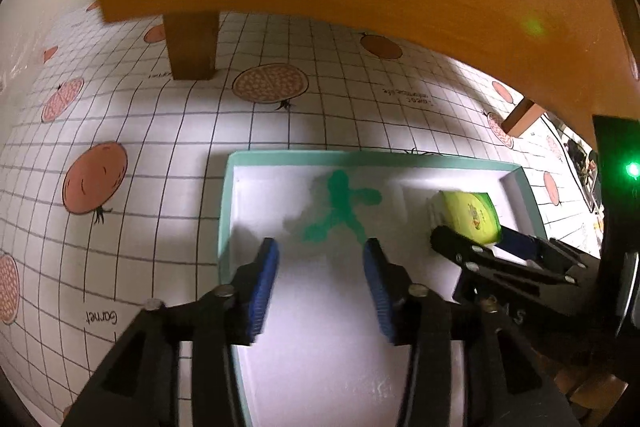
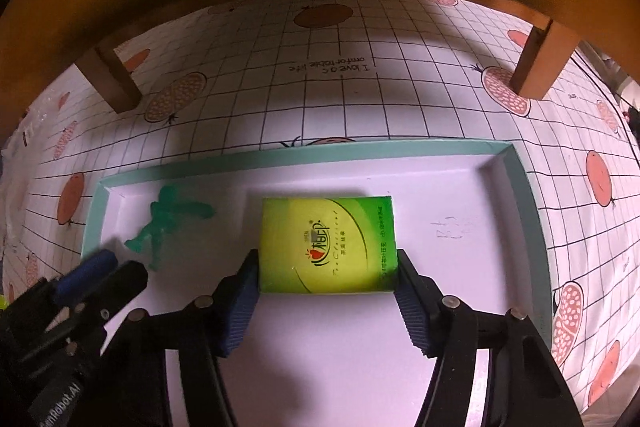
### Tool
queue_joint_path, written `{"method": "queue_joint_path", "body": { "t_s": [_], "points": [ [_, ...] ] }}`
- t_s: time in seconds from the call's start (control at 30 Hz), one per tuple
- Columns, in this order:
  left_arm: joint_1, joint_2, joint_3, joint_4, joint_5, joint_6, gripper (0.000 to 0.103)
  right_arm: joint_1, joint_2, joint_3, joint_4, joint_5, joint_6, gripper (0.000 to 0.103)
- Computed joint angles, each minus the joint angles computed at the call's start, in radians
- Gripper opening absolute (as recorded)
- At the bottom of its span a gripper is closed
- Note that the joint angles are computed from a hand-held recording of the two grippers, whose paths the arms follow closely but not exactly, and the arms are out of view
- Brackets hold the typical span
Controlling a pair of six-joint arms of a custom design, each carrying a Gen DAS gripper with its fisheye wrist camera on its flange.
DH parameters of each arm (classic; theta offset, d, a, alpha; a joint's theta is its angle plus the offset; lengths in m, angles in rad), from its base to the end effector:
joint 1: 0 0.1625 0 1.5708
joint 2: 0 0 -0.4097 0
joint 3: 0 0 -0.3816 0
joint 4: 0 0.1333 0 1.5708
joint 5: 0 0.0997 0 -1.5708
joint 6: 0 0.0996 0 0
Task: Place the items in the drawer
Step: 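Grasp the green tissue pack with the right tool while the left approaches the green figure, then close the left tool on the green toy figure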
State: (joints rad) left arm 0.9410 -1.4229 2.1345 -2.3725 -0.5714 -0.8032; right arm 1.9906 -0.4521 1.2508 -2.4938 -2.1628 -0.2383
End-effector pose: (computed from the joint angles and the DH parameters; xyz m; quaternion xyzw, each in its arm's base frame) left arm -0.0917 -0.4944 0.2738 -0.0974 0.8717 -0.3442 0.3350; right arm 0.3742 -0.6477 -0.0016 0.2913 -0.9093 0.0855 0.2846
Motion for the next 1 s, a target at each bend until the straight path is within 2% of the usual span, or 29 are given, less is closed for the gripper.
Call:
{"method": "queue_joint_path", "body": {
  "t_s": [0.13,0.77,1.0],
  "points": [
    [0.01,0.03,-0.025,-0.013,-0.007,0.045,0.055,-0.006,-0.018,0.025,-0.014,0.003,-0.008,0.066],
    [0.012,0.083,-0.072,-0.026,-0.032,0.086,0.057,-0.02,-0.071,0.086,-0.007,0.018,0.015,0.066],
    [0.039,0.125,-0.119,0.03,-0.022,0.079,0.057,-0.027,-0.081,0.095,-0.001,0.027,0.014,0.066]
  ]
}}
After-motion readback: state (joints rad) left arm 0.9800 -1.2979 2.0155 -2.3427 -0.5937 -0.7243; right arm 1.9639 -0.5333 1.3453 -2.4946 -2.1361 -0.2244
